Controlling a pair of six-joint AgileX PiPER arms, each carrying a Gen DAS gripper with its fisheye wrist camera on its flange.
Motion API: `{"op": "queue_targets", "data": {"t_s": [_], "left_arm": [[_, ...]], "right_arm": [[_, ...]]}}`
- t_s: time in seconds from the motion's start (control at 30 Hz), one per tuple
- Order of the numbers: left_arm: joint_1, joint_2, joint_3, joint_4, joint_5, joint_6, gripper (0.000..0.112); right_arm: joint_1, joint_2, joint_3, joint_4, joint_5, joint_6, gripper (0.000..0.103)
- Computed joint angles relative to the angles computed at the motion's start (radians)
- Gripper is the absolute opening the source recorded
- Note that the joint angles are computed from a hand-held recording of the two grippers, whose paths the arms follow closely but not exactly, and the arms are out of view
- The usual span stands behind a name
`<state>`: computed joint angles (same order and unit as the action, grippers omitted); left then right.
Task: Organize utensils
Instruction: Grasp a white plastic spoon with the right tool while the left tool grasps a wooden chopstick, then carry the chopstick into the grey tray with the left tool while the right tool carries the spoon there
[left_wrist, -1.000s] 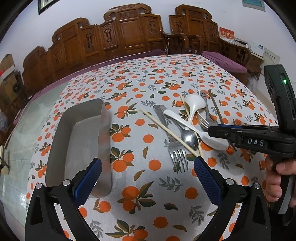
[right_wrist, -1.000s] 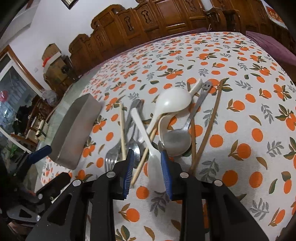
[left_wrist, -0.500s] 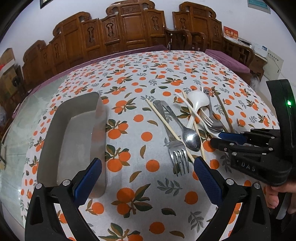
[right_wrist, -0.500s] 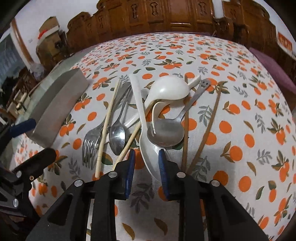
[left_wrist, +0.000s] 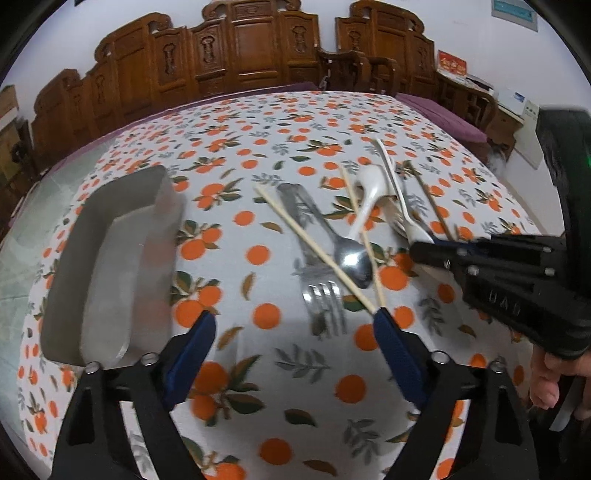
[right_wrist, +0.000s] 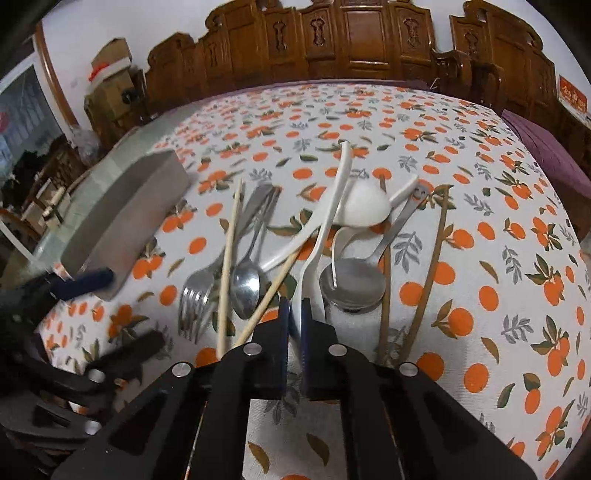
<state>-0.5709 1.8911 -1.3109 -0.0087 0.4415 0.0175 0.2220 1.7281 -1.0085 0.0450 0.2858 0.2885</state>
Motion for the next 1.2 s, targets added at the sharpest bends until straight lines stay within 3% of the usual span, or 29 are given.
{"op": "queue_targets", "data": {"t_s": [0.17, 0.33, 0.47, 0.8, 0.9, 1.2], "left_arm": [[-0.007, 0.02, -0.008, -0.146, -0.002, 0.128, 0.057], [-0.009, 0.064, -0.058, -0.281, 0.027, 0.222, 0.04], [-0.019, 0.11, -0.109, -0.307, 0.059, 0.206, 0.025], [-0.029, 0.154, -0.16, -0.23, 0.1, 0.083, 0.021], [-0.044, 0.152, -0.163, -0.141, 0.107, 0.008, 0.015], [-0.013, 0.133, -0.139, -0.183, 0.127, 0.035, 0.004]], "right_arm": [[-0.046, -0.073, 0.049, 0.203, -0.044, -0.195, 0.007], [-0.086, -0.098, 0.069, 0.277, -0.049, -0.258, 0.007], [-0.085, -0.09, 0.062, 0.242, -0.04, -0.225, 0.007], [-0.082, -0.085, 0.059, 0.24, -0.043, -0.223, 0.007], [-0.078, -0.086, 0.056, 0.222, -0.04, -0.206, 0.007], [-0.062, -0.079, 0.046, 0.169, -0.036, -0.156, 0.007]]}}
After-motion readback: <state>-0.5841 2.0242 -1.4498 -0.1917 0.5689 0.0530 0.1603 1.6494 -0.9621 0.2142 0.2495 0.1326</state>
